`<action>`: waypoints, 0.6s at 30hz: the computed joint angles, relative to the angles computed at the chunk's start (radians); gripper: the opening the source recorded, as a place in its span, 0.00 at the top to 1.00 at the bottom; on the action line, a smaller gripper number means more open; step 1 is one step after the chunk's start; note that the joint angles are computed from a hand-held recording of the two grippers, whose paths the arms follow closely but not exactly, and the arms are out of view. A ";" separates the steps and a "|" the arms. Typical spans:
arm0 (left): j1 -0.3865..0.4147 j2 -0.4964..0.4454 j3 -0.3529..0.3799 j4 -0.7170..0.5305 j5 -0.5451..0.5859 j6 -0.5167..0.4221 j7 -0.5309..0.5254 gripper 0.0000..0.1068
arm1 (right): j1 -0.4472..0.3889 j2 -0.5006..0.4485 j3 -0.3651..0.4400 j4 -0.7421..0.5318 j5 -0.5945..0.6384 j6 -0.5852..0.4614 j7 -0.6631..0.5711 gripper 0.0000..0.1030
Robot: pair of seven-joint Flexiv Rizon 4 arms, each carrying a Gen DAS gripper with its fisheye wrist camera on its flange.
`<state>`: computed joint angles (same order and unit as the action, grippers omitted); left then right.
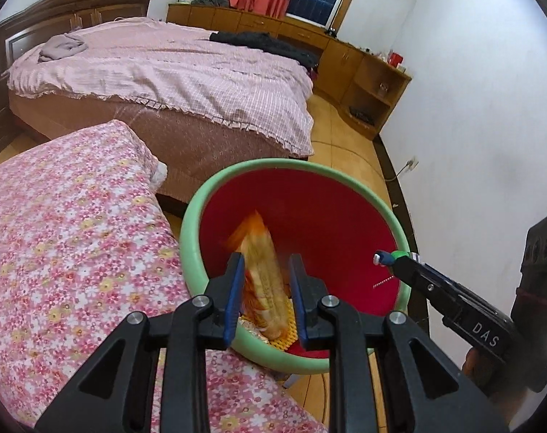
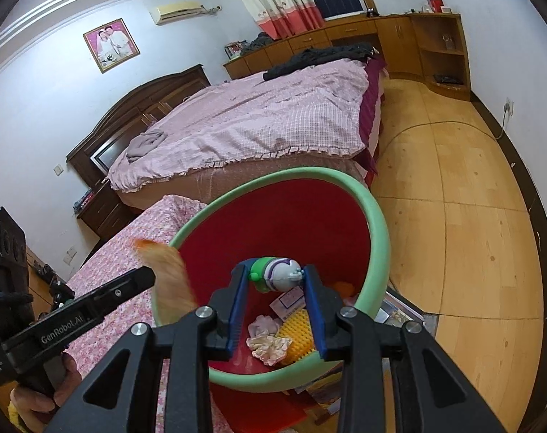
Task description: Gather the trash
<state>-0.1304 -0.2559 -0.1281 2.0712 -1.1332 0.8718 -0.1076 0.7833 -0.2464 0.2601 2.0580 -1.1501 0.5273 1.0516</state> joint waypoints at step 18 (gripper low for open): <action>0.041 0.042 0.044 0.029 -0.014 0.055 -0.001 0.72 | 0.039 -0.037 -0.008 -0.069 -0.026 -0.023 -0.041 0.56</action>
